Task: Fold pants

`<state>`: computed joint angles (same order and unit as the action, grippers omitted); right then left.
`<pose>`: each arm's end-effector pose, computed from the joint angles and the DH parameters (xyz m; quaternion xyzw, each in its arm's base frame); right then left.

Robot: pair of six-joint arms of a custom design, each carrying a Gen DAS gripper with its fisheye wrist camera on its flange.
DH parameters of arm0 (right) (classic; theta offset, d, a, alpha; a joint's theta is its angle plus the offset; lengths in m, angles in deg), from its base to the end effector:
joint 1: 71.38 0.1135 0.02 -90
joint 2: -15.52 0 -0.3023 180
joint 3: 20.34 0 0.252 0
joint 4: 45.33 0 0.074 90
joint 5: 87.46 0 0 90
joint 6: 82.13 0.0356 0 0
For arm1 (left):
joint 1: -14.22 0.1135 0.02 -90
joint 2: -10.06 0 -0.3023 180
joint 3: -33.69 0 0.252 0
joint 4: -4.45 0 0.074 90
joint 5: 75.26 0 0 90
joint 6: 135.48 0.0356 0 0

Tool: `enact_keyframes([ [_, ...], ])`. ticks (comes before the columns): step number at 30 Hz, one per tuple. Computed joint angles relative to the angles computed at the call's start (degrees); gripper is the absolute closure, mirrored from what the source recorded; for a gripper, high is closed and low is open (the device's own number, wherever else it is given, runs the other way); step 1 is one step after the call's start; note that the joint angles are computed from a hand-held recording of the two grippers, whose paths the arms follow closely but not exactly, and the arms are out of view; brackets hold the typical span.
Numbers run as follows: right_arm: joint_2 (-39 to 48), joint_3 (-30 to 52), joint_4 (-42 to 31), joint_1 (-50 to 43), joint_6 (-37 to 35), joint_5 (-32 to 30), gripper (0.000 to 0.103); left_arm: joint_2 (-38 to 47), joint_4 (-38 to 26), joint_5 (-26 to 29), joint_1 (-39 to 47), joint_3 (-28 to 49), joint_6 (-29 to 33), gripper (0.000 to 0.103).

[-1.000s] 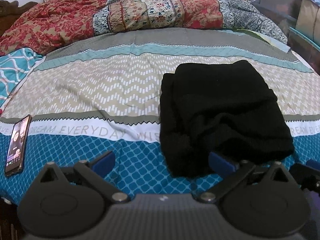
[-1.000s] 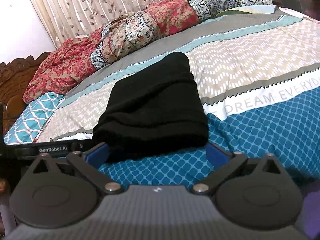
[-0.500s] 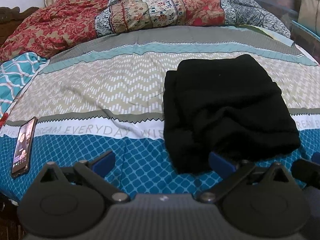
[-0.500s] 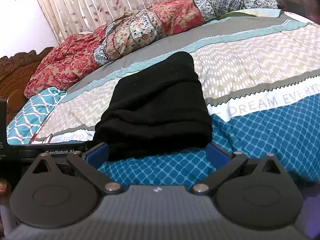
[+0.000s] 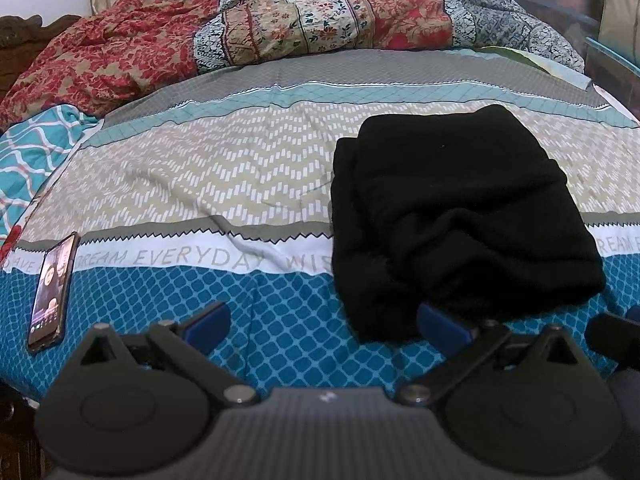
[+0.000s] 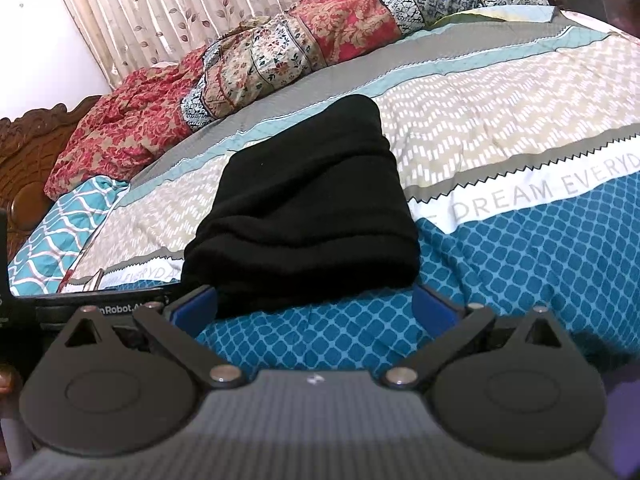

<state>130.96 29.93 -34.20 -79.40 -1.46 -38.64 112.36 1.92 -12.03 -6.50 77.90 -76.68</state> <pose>0.3151 -0.0207 0.0762 -0.1187 0.8891 0.2871 0.3361 0.2577 -0.0804 0.1028 -0.1444 0.9317 0.0933 0.3198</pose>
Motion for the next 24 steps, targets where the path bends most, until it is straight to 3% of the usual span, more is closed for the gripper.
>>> enact_keyframes([
  [14, -0.49, -0.72, 1.21, 0.52, 0.46, 0.68, 0.000, -1.16, -0.37, -0.97, -0.87, -0.97, -0.88, 0.000],
  [24, -1.54, -1.68, 5.94, -0.30, 1.91, 2.43, 0.000, -2.38, 0.27, -1.69, -0.61, -1.73, -1.22, 0.000],
])
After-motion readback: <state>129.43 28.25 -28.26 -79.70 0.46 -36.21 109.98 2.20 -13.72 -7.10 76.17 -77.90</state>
